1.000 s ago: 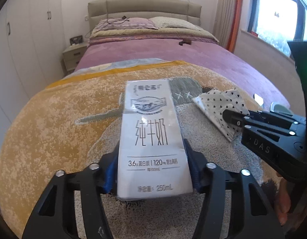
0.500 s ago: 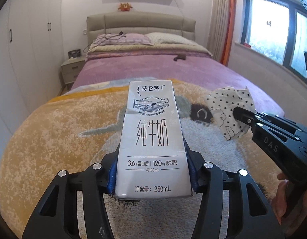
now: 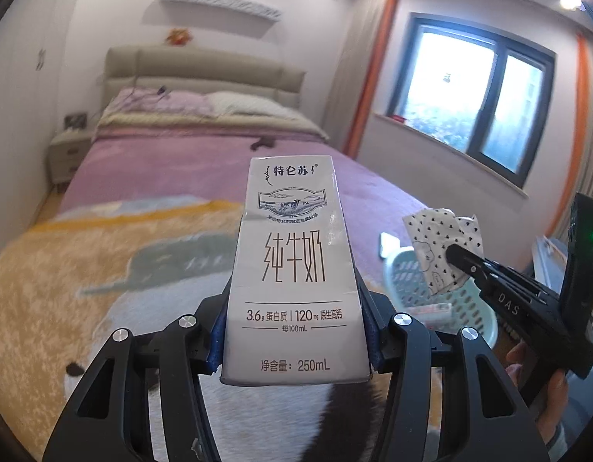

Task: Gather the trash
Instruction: 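Carry the milk carton and dotted paper to the basket and release both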

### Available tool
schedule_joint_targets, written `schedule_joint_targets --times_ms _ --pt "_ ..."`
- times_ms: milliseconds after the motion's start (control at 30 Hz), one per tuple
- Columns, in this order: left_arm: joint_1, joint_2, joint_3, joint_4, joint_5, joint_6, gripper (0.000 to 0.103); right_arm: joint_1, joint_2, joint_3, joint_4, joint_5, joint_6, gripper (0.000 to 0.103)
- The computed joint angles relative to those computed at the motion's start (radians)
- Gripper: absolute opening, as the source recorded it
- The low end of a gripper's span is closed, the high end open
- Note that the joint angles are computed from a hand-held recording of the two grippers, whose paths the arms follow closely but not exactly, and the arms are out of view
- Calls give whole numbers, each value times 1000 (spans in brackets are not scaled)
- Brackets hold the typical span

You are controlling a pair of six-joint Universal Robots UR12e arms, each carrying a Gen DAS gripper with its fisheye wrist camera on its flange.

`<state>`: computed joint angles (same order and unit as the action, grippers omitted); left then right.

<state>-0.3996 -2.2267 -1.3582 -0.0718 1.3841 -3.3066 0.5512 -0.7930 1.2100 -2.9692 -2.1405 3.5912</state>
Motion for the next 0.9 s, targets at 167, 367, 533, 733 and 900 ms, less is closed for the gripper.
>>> schedule_joint_targets --times_ms 167,367,533,733,900 --pt "-39 -7 42 -3 -16 55 51 -15 -70 105 -37 -63 60 6" --pt "-82 -51 136 -75 -58 88 51 -47 -138 206 -13 -109 172 6" --pt "-104 -117 257 -186 -97 107 51 -83 -170 261 32 -74 254 6" --pt "-119 -184 367 -311 -121 127 51 -116 -179 288 104 5 323 6" --pt "-130 -234 439 -399 -128 146 52 -128 -171 290 135 45 354 6"
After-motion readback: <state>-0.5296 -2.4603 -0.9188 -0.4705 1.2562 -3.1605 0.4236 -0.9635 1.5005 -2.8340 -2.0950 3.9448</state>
